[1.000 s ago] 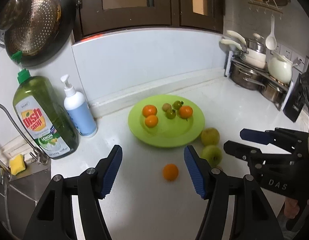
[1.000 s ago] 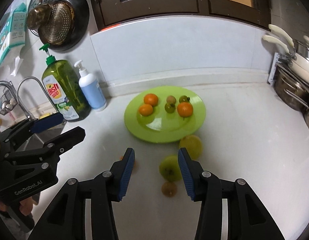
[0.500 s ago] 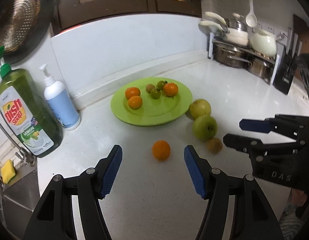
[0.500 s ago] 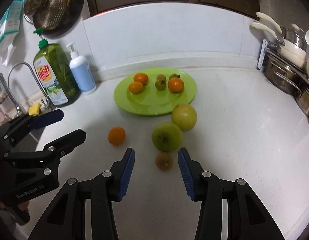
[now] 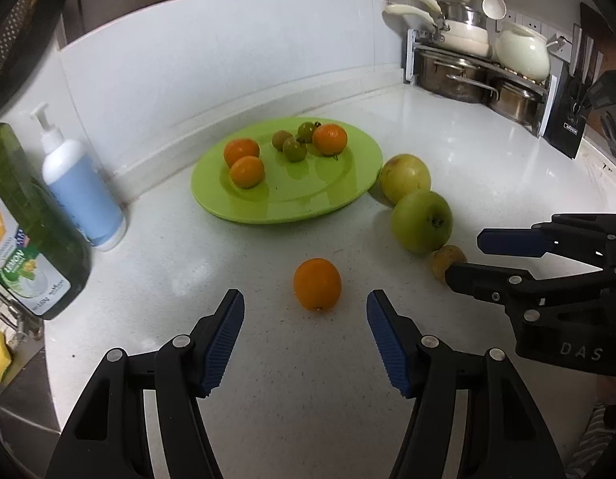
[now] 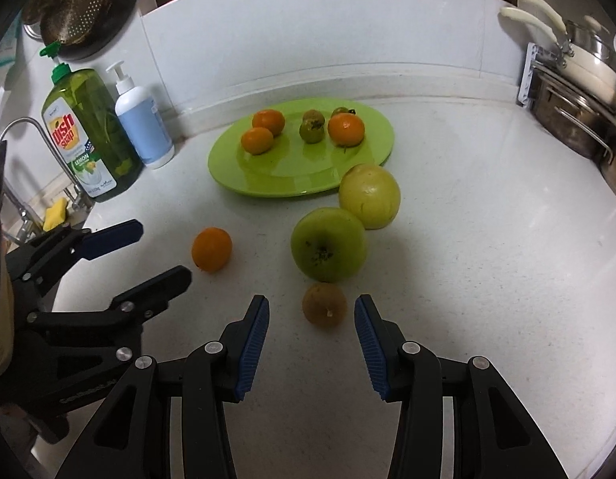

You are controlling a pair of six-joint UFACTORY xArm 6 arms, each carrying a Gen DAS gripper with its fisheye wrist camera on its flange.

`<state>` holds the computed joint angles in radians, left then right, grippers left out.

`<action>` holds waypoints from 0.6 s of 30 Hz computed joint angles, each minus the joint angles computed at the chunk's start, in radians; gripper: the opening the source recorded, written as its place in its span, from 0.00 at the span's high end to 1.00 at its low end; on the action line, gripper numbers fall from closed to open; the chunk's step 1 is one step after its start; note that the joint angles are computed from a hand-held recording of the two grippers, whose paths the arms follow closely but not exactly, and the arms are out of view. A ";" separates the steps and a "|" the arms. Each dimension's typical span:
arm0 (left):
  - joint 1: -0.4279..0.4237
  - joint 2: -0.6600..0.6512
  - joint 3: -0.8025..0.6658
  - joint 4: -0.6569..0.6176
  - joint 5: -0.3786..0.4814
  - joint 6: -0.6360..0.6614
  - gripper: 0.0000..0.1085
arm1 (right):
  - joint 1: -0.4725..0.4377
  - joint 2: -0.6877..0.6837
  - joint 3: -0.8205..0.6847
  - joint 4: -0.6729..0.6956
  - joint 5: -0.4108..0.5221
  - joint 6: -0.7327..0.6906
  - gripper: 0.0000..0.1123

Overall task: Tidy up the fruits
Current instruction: 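Close the right gripper on a small brown fruit while the left grasps an orange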

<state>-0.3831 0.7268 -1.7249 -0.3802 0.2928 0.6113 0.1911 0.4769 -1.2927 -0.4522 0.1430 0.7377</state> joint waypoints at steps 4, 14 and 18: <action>0.000 0.042 -0.059 -0.007 0.037 -0.001 0.44 | 0.004 0.020 -0.019 0.059 0.011 -0.047 0.61; 0.001 0.129 -0.185 0.018 0.111 -0.051 0.57 | 0.007 0.052 -0.056 0.130 0.040 -0.103 0.67; 0.001 0.148 -0.214 0.031 0.123 -0.063 0.60 | 0.006 0.060 -0.065 0.146 0.047 -0.117 0.71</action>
<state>-0.3825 0.8751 -1.9388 -0.3495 0.4162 0.5482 0.1970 0.5372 -1.3578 -0.3066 0.1898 0.6209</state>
